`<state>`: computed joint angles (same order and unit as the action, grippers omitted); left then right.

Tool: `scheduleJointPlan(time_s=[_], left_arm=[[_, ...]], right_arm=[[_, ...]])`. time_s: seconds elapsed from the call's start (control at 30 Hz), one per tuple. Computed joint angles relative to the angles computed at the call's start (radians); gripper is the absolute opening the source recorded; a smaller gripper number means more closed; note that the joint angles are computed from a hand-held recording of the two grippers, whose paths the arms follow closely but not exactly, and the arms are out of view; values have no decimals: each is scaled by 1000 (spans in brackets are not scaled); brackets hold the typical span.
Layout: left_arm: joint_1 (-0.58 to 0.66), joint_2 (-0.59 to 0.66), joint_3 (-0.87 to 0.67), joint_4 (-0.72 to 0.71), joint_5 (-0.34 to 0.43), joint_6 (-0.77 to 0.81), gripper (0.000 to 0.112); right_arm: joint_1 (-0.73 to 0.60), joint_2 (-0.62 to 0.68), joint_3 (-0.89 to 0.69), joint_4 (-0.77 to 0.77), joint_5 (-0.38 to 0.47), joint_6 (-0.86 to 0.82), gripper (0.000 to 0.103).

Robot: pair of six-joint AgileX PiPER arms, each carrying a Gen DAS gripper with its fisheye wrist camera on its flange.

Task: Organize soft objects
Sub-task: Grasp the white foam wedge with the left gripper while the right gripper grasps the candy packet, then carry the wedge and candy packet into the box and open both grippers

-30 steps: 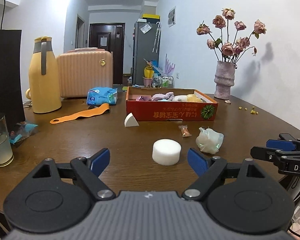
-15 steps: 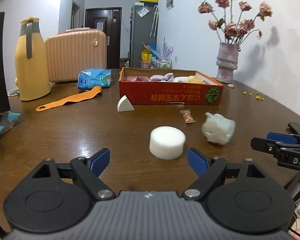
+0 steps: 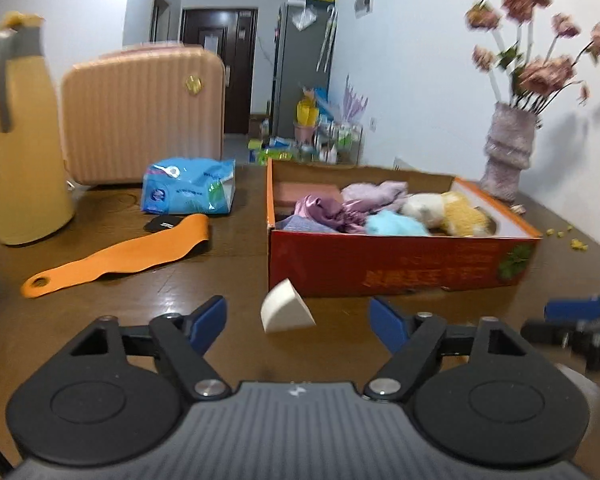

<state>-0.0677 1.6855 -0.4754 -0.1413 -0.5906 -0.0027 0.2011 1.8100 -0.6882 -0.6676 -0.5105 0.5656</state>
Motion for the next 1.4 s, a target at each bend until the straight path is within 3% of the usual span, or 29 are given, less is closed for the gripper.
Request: scheduleJointPlan(time_s=[0.13, 0.23, 0.3, 0.43, 0.53, 0.63, 0.8, 0.9, 1.07, 1.17, 1.23, 1.4], left_arm=[[34, 135, -155, 34, 77, 13, 64], [58, 191, -192, 104, 91, -36, 56], [74, 209, -209, 163, 118, -82, 40], [90, 229, -224, 225, 116, -128, 34], [99, 233, -232, 260, 120, -165, 30], [69, 176, -176, 136, 98, -69, 30], [29, -39, 15, 142, 47, -103, 30], [-24, -203, 146, 119, 31, -125, 30], [-239, -425, 267, -166, 72, 54, 30], [-375, -490, 268, -384, 87, 232, 30], [-423, -496, 254, -452, 86, 282, 31], [-343, -406, 137, -212, 161, 111, 31]], right_arm=[[70, 116, -138, -13, 103, 46, 43], [104, 161, -190, 29, 152, 7, 34], [120, 177, -208, 37, 180, -18, 25], [152, 179, -195, 187, 180, -202, 15], [138, 172, -175, 146, 148, -152, 14], [118, 127, -120, 170, 83, -165, 14], [80, -36, 47, 256, -54, -244, 14], [47, -139, 145, 230, -104, -216, 14], [-17, -281, 313, 129, -182, -146, 14], [-48, -321, 373, 91, -215, -130, 14], [-74, -332, 390, 59, -232, -113, 14], [-144, -319, 359, -33, -259, -64, 14]])
